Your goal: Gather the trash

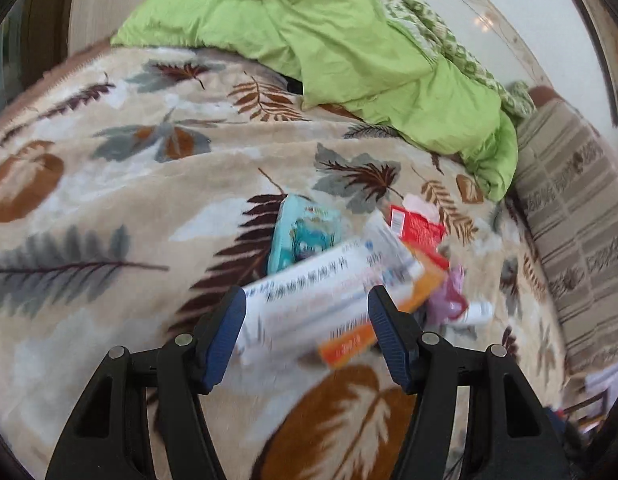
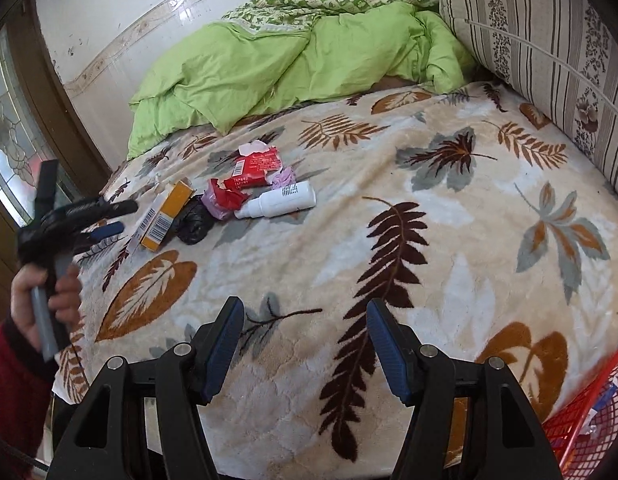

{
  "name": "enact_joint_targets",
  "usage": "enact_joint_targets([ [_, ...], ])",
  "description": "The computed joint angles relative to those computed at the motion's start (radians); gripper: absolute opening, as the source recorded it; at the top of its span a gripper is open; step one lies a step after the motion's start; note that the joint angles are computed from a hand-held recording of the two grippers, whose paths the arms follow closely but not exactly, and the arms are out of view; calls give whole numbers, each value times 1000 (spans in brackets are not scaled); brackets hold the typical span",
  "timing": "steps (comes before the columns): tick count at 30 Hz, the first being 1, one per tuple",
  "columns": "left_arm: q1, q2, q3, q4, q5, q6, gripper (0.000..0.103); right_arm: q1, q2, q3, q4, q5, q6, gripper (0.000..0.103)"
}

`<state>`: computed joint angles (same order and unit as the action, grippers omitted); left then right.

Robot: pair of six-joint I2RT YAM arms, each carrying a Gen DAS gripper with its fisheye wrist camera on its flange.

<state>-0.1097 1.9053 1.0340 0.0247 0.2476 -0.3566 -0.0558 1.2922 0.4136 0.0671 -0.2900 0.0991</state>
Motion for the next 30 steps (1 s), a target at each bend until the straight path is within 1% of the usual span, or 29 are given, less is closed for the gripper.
enact_joint_targets([
  [1, 14, 49, 46, -13, 49, -8, 62, -4, -7, -3, 1, -1, 0, 67],
  [2, 19, 83, 81, -28, 61, -17, 62, -11, -10, -6, 1, -9, -2, 67],
  [4, 38, 140, 120, -20, 81, -50, 62, -24, -6, -4, 0, -24, -1, 67],
  [6, 73, 183, 140, -15, 196, -79, 62, -31, -2, -1, -2, -31, 3, 67],
  [8, 86, 165, 108, 0, 245, -66, 62, -39, 1, 0, 0, -44, 2, 67],
  [10, 78, 128, 63, -6, 257, -19, 62, -42, -1, -3, 4, -49, 2, 67],
  [13, 59, 54, -36, -7, 334, 55, 62, -45, 6, -1, 8, -64, 3, 67],
  [15, 28, 13, -80, -11, 343, 96, 62, -48, 6, -3, 12, -71, 5, 67],
  [17, -24, -32, -124, 3, 265, 111, 62, -49, 6, -4, 12, -73, 5, 67],
  [18, -55, -54, -146, 26, 190, 106, 64, -49, 4, -5, 13, -73, 6, 67],
  [19, -76, -60, -148, 29, 140, 105, 66, -49, 1, -7, 13, -73, 5, 67],
  [21, -128, -58, -135, 19, 34, 99, 70, -52, -4, -9, 11, -73, 4, 67],
  [22, -147, -55, -128, 15, 16, 101, 70, -55, -5, -10, 11, -73, 4, 67],
  [24, -190, -51, -117, 15, -65, 114, 70, -63, -5, -10, 10, -80, 4, 67],
  [27, -266, -33, -95, 19, -241, 124, 70, -69, 2, -6, 7, -86, 7, 67],
  [28, -286, -21, -85, 15, -284, 130, 68, -67, 3, -6, 8, -86, 8, 67],
  [29, -306, -10, -77, 10, -337, 137, 58, -60, 5, -5, 9, -81, 9, 67],
  [30, -325, 0, -73, 4, -395, 137, 56, -55, 4, -5, 9, -77, 8, 67],
])
